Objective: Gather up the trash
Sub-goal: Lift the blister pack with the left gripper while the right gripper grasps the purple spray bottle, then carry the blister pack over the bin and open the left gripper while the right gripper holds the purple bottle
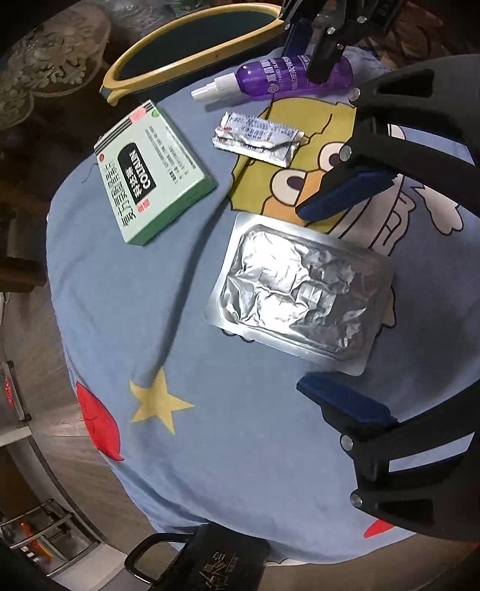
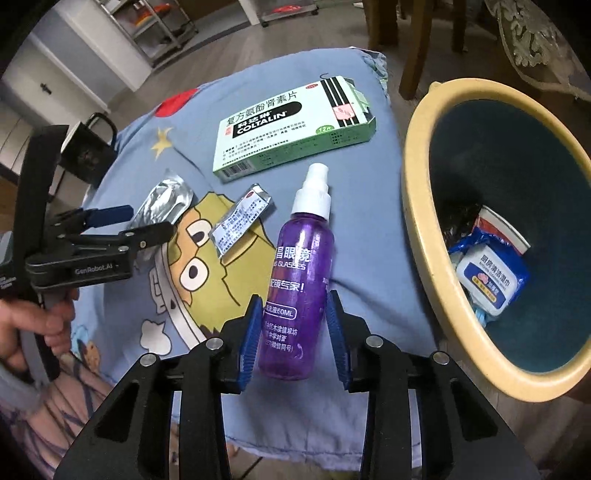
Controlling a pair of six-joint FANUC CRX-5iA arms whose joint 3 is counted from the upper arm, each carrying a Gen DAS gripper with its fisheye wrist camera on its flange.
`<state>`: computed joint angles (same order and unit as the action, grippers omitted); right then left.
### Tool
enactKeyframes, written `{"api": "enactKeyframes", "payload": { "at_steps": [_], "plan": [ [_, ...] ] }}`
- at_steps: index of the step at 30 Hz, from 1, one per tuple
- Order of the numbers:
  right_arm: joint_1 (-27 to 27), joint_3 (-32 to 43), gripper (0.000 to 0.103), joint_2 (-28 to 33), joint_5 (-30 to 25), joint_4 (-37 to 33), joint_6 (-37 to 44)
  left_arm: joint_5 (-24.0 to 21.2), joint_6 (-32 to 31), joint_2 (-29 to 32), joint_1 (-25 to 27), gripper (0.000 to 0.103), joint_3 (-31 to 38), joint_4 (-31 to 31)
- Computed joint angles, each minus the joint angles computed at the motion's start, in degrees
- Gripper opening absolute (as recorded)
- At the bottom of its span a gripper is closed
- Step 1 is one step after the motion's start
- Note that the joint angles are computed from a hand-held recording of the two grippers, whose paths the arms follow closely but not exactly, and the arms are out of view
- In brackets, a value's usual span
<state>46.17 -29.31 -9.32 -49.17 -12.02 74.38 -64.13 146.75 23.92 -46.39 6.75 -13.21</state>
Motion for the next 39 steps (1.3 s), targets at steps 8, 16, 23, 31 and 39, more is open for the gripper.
{"api": "enactKeyframes", "payload": {
  "at_steps": [8,16,23,31,39],
  "plan": [
    [0.32,-0.06,0.038,1.01,1.57,0.86,-2.09,0.25,-2.80,-0.22,1.21,0.085,-1.10,1.06],
    [-0.02,-0.31,0.034,1.02,2.72,0.44,-1.42,0.09,-3.33,0.61,0.18,0.076,0.33,1.30],
    [-0.87,-1.02,0.034,-1.11,3.47,-1.07,0.70,1.06,-2.51,-0.71,0.13,0.068,-0.25,1.16],
    [-3.17,-0.21,0.034,-6.53,2.23,-2.96,3.55,6.71,2.81,-7.03,-0.68,0.068,-3.69,-1.21],
    [-6.55,0.40,0.034,-11.25,0.52,-3.57,4.71,10.95,3.53,-8.73,-2.10,0.068,-2.72,-3.04]
  ]
}}
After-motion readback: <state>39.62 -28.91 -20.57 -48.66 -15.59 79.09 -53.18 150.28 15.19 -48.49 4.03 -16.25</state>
